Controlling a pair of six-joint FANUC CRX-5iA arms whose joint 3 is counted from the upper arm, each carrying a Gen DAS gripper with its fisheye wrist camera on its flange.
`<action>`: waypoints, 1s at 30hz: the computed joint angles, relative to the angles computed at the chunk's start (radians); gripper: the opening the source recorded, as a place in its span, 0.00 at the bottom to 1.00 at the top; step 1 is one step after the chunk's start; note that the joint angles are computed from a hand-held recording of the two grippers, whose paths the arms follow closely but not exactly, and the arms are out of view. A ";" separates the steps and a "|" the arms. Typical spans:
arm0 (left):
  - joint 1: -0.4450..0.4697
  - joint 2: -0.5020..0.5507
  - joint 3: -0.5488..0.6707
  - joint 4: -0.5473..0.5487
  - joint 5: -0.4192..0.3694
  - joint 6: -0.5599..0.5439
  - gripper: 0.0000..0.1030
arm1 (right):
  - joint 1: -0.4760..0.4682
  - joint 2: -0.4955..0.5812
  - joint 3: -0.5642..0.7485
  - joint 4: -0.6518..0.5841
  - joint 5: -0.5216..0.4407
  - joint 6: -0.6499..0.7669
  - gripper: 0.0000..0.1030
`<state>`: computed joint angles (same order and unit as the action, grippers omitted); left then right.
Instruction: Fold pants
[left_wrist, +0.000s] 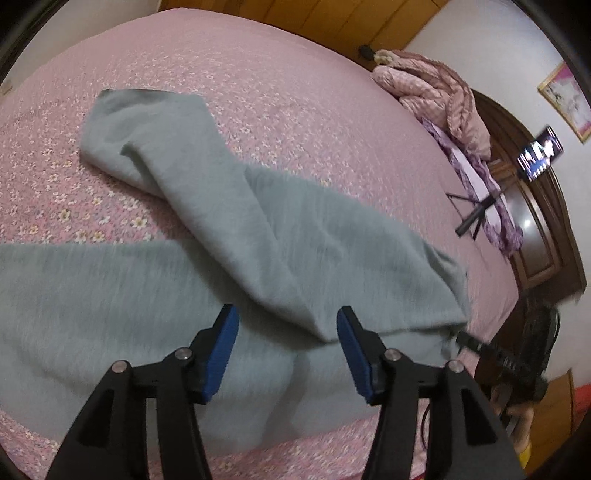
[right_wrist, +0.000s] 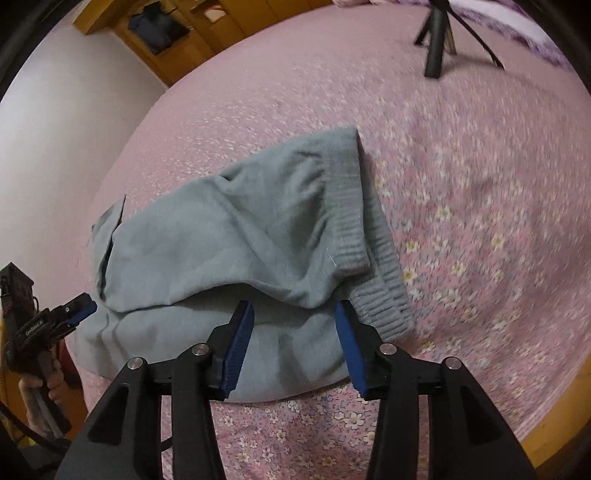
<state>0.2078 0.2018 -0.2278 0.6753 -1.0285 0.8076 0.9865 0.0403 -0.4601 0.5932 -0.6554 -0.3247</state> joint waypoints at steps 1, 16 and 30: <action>-0.009 0.007 0.009 -0.007 0.014 0.017 0.57 | -0.004 -0.002 -0.010 -0.003 0.017 -0.018 0.46; -0.055 0.052 0.027 -0.069 0.077 0.085 0.57 | -0.010 -0.105 -0.192 0.243 0.165 -0.400 0.46; -0.049 0.029 0.010 -0.064 0.119 0.043 0.09 | -0.083 -0.093 -0.210 0.357 0.197 -0.554 0.20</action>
<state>0.1591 0.2305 -0.2179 0.6113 -0.9096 0.8503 0.9034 -0.0524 -0.6699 0.9499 -0.4580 -0.8790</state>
